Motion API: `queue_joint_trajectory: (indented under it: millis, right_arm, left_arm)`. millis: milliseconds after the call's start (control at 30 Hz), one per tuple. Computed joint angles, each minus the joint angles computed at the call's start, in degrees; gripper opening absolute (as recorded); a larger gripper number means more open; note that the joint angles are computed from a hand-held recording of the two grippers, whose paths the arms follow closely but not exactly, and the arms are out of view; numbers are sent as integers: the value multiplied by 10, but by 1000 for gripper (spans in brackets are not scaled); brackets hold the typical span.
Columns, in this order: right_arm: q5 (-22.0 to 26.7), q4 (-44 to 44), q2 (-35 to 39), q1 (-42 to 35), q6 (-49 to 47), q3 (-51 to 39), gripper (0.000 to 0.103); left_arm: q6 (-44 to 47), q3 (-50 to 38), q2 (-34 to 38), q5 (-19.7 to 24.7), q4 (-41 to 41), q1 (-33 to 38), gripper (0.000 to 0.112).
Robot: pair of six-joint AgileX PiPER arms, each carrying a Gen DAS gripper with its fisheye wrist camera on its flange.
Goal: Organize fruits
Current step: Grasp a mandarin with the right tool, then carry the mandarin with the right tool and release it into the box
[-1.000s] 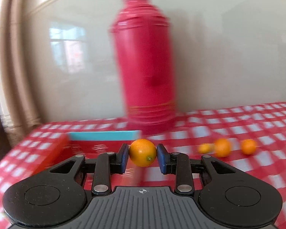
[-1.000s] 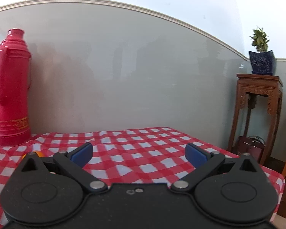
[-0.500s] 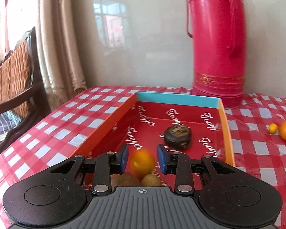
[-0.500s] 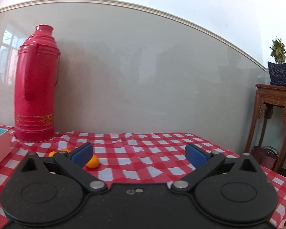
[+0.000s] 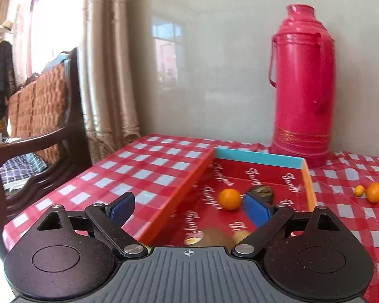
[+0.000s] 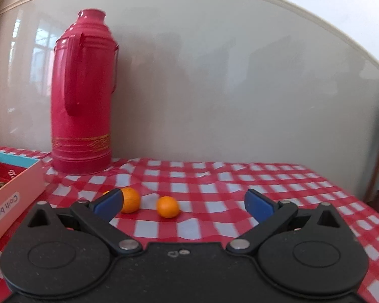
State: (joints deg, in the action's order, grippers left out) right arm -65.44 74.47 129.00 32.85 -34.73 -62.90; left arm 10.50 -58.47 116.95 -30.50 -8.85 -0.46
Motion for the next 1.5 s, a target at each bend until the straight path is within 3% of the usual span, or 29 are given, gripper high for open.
queue_joint_trajectory:
  millis: [67,133,200,267,500,667,800,1067,1233,1367,1500]
  right_arm:
    - [44,-4,0,-18,-21,-22,92]
    - [88,-3,-1,-37,-34,-41,73]
    - [134,1,-2,-55,-38,-56,62]
    - [169,22,4,-72,-55,-80,59]
    - [187,129,49,-105,-195,-185,56]
    - [222,209,83,-128,-297,-257,54]
    - [245,194,89,-134,-285,-260,26]
    - [205,148,85,-108,-242,-236,26]
    - [183,89,41,-79,-179,-173,26]
    - [191,13,2,-51,-105,-118,26]
    - [232,-91,-25,-32,-32,-89,26]
  left_arm:
    - [-2,1,2,-9,-3,11,94]
    - [20,4,8,-26,-31,16,97]
    - [16,7,9,-25,-38,25,98]
    - [12,3,14,-20,-42,36,98]
    - [14,-8,26,-32,-94,68,98]
    - [2,-26,36,-7,-99,91,98]
    - [4,-31,42,-3,-97,103,98]
    - [-19,-53,51,31,-102,123,98]
    - [-21,-57,53,38,-111,126,99]
    - [-29,-63,54,52,-117,131,99]
    - [-31,-63,55,56,-119,134,99]
